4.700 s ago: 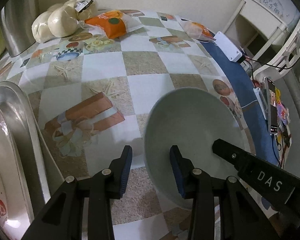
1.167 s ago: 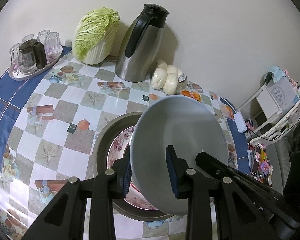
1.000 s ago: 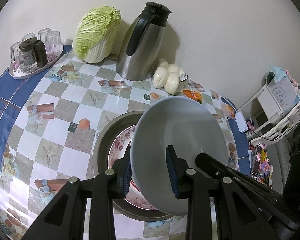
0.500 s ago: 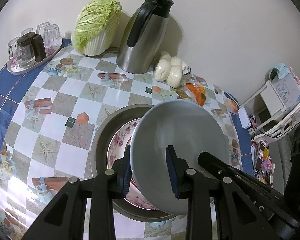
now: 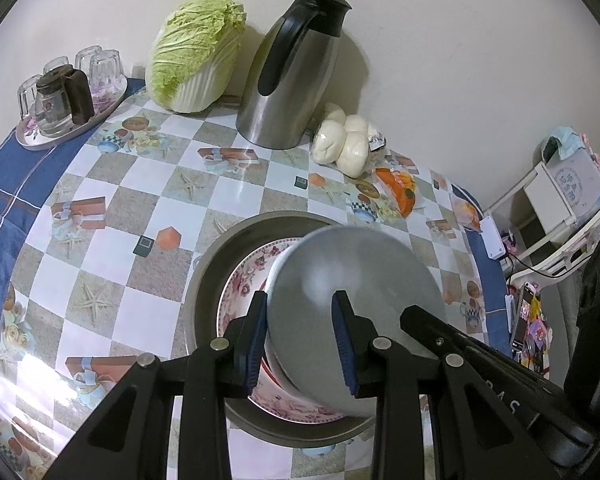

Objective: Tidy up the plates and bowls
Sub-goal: 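Carry the white round bowl over the basin and lower it onto the square bowl, then open both grippers to release the white round bowl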

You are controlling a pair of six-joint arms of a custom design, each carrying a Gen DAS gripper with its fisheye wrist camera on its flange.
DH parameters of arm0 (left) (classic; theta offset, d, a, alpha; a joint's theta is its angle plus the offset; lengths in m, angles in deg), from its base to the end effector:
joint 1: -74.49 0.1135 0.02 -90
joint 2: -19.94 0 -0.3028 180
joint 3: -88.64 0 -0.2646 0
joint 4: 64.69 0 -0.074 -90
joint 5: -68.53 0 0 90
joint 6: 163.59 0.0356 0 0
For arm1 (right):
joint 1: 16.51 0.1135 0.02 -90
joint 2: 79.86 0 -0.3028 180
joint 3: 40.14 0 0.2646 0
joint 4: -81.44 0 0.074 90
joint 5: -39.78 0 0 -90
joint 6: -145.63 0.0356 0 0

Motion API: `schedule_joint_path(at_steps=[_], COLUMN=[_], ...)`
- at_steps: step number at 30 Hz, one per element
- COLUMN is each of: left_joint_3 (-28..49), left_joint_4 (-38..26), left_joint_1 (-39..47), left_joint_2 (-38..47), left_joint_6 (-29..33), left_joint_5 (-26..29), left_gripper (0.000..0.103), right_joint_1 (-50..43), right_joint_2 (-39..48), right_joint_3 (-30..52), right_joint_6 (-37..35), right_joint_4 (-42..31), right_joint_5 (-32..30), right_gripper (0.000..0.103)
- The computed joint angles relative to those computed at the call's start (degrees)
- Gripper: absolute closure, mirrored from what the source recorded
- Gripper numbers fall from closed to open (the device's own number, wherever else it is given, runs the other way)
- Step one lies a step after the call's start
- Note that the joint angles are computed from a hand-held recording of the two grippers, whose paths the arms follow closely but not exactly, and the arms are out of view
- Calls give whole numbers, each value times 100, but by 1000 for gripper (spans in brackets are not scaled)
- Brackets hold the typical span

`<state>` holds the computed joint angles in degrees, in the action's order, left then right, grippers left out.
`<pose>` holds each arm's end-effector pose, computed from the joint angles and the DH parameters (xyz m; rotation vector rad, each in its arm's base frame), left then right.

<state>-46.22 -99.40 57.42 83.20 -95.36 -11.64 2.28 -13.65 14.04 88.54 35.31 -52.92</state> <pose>0.1905 -0.0649 0.2147 -0.0308 2.5426 -0.4903 0.2025 0.0707 0.2423 0.3063 2.6176 0.3837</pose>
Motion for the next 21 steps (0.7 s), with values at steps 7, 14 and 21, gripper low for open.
schedule_joint_path(at_steps=[7, 14, 21], left_joint_3=[13, 36, 50], left_joint_4=[-30, -115, -243], left_joint_1=[24, 94, 189], left_joint_2=[-98, -294, -383], left_joint_6=[-1, -36, -72], left_joint_5=[-15, -39, -172], left_gripper=[69, 55, 39], right_joint_1=[-28, -304, -426], right_joint_2=[-71, -304, -266], right_joint_3=[-4, -70, -120], right_joint_6=[-26, -143, -198], right_joint_4=[21, 60, 103], right_joint_5=[50, -103, -252], right_gripper=[87, 87, 87])
